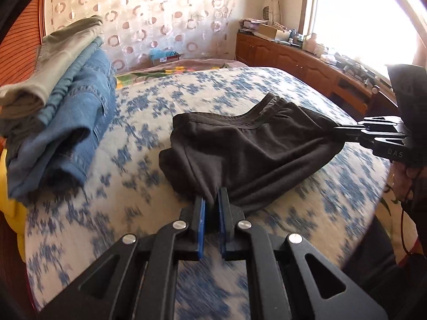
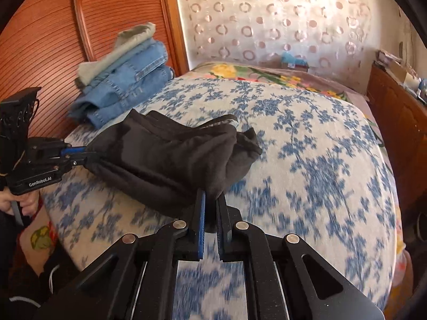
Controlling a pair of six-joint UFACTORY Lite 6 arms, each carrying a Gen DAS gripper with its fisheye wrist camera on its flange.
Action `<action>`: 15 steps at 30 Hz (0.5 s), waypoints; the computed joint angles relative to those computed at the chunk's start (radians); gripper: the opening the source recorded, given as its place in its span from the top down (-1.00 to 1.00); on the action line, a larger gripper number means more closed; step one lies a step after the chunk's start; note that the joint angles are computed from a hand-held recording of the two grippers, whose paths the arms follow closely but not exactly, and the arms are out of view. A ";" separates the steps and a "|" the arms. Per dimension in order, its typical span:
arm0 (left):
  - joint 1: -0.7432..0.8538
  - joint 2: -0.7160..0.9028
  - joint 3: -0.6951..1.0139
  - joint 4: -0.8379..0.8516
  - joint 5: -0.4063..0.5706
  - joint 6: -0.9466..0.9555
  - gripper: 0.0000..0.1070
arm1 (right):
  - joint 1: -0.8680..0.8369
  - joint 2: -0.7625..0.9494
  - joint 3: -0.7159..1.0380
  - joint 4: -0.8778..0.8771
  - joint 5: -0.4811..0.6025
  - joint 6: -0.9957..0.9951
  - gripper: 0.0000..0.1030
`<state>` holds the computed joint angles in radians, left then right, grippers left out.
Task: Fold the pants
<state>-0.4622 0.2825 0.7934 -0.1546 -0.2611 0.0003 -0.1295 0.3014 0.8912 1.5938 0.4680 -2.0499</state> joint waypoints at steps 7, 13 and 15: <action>-0.060 -0.086 -0.125 -0.037 -0.039 -0.038 0.87 | -0.062 -0.149 -0.183 -0.026 0.028 -0.043 0.90; -0.063 -0.133 -0.137 -0.139 -0.020 0.045 0.67 | -0.081 -0.169 -0.200 -0.013 0.043 -0.052 0.69; -0.058 -0.148 -0.138 -0.199 -0.022 0.113 0.53 | -0.084 -0.179 -0.191 -0.009 0.047 -0.047 0.65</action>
<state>-0.5205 0.1347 0.6555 -0.3534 -0.2828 0.1133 -0.2132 0.1224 0.7003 1.5852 0.5151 -2.0968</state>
